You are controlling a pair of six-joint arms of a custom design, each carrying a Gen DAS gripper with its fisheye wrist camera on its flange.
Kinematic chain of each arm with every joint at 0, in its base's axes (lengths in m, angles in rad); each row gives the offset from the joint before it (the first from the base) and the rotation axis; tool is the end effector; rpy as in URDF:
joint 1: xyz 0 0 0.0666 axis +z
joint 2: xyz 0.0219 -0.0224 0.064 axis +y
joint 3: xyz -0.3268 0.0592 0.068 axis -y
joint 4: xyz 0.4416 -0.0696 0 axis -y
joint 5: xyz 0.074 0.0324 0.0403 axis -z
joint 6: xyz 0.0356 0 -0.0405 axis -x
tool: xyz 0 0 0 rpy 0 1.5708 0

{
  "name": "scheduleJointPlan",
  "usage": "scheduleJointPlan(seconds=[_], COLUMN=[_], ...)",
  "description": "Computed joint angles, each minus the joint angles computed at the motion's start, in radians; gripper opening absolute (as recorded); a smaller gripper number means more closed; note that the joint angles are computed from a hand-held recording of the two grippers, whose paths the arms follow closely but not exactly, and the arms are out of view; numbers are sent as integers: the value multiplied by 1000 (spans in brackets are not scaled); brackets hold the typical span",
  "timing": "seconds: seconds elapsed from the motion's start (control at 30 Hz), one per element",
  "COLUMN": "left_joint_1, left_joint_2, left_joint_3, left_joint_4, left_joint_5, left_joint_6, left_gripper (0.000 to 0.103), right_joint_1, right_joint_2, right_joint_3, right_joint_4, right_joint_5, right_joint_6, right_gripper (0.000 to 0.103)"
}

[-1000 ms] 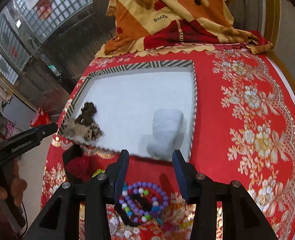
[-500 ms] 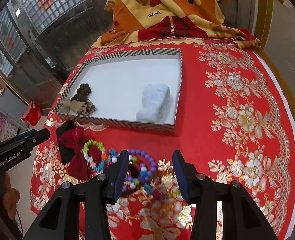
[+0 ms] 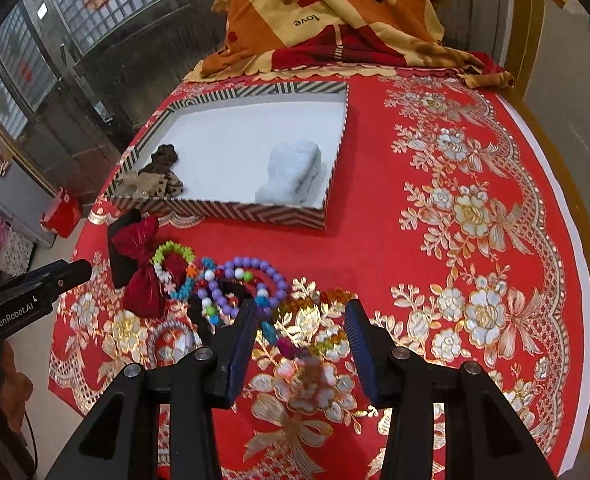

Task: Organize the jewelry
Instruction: 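Withdraw both open tools from the tray back toward the remaining jewelry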

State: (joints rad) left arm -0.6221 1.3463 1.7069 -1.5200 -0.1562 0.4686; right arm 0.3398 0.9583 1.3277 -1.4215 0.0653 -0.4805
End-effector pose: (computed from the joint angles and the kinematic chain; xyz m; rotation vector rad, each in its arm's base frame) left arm 0.3867 -0.2709 0.5200 0.1636 2.7036 -0.1119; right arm 0.3362 0.1160 0.5013 0.2079 2.6253 0.1997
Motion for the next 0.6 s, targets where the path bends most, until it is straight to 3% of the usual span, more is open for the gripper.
scheduleJointPlan(seconds=[0.6], left_joint_1=[78], left_joint_2=[-60], left_joint_3=[-100], left_joint_4=[-7], left_joint_5=[168], left_joint_6=[38], left_gripper=[48], right_joint_1=[-2], right_joint_2=[9], right_joint_3=[-27], right_joint_4=[10], right_joint_5=[-74], right_joint_6=[34], right_gripper=[43])
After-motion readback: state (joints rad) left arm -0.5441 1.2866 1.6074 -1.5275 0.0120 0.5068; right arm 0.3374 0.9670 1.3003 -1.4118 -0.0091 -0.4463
